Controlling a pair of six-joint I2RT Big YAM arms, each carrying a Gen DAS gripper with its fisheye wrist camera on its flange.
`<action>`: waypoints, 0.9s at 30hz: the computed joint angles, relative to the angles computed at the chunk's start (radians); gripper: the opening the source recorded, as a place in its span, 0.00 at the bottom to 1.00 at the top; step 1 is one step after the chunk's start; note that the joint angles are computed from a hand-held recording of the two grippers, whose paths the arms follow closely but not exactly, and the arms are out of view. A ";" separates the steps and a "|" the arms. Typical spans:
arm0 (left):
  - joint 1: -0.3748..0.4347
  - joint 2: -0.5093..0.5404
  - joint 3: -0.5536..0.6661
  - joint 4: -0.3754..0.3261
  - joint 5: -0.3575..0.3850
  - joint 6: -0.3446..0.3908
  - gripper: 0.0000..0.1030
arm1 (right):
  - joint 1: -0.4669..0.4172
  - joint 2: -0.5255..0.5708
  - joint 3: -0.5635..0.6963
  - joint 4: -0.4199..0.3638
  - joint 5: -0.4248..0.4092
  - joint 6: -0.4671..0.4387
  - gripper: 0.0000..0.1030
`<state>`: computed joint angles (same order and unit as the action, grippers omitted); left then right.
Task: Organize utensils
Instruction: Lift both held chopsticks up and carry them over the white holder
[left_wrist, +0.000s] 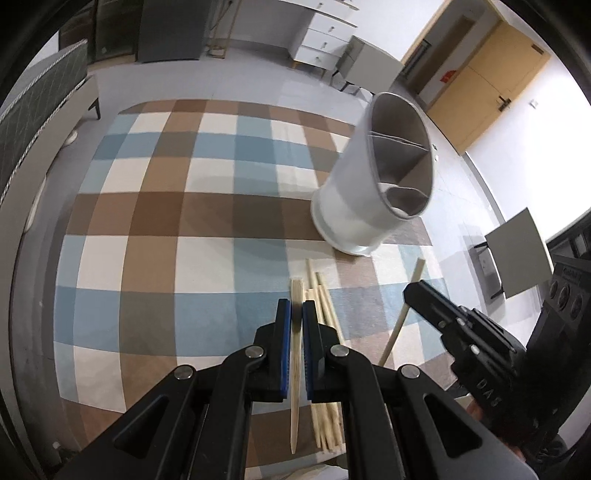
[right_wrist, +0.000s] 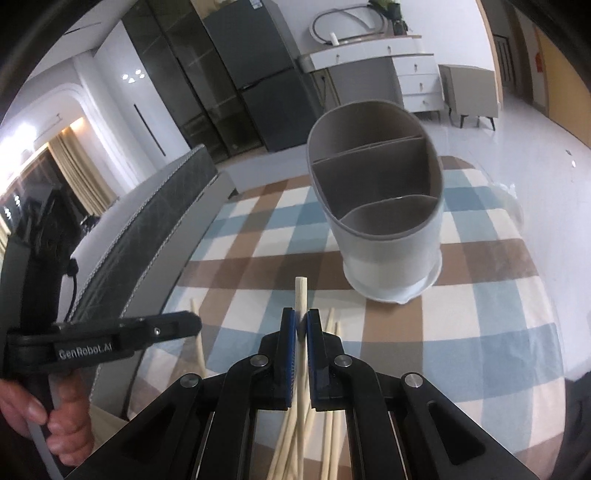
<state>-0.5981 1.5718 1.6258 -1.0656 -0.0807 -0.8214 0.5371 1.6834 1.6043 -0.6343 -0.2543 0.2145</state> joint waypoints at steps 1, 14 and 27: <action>-0.004 0.007 0.013 -0.009 -0.003 0.005 0.01 | -0.001 -0.006 -0.007 0.007 -0.002 -0.004 0.05; -0.028 0.080 0.244 -0.094 -0.061 0.066 0.01 | -0.040 -0.081 -0.024 0.105 -0.043 0.001 0.05; 0.040 0.262 0.661 -0.059 -0.206 0.230 0.01 | -0.092 0.073 0.342 0.159 -0.019 -0.054 0.05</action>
<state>-0.5577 1.8336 2.2867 -1.1246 -0.2867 -0.5912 0.4446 1.7559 1.9467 -0.4748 -0.2735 0.1610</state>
